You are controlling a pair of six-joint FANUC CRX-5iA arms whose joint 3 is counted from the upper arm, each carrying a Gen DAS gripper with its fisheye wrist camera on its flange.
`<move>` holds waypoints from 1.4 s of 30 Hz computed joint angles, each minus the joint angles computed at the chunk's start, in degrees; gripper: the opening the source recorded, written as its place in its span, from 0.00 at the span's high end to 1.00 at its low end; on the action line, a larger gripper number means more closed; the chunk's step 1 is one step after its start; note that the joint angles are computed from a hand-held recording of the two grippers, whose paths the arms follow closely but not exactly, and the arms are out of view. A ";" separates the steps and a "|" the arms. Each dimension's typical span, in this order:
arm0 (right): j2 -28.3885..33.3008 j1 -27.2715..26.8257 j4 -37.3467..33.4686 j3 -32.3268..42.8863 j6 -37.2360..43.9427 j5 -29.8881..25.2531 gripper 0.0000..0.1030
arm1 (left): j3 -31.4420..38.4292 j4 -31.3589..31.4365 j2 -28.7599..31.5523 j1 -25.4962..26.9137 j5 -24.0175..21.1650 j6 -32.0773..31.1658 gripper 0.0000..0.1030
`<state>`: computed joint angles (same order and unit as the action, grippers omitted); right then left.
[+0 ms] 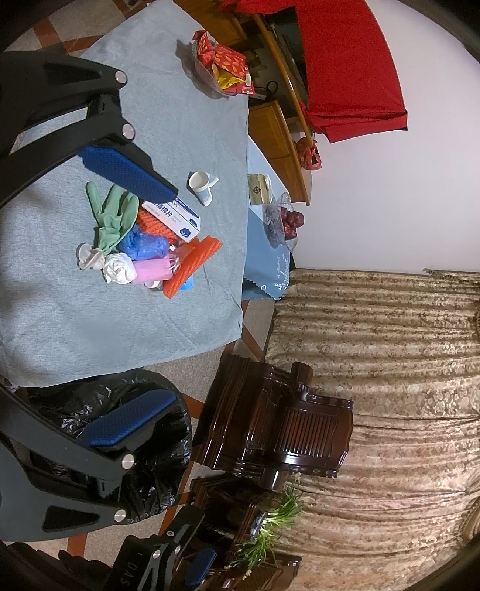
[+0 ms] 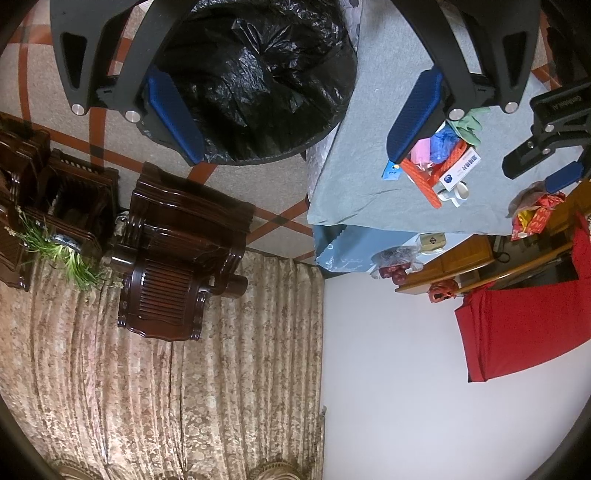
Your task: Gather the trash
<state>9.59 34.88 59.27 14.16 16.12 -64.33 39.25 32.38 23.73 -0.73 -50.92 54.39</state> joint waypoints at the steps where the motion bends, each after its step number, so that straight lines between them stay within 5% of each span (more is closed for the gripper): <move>1: 0.03 0.00 0.03 0.04 0.00 -0.02 0.06 | 0.01 -0.04 0.00 -0.01 0.05 0.03 0.05; 42: 0.47 -0.36 -0.55 -0.55 -0.21 0.64 0.06 | -0.64 1.37 1.39 0.77 0.92 -1.54 0.05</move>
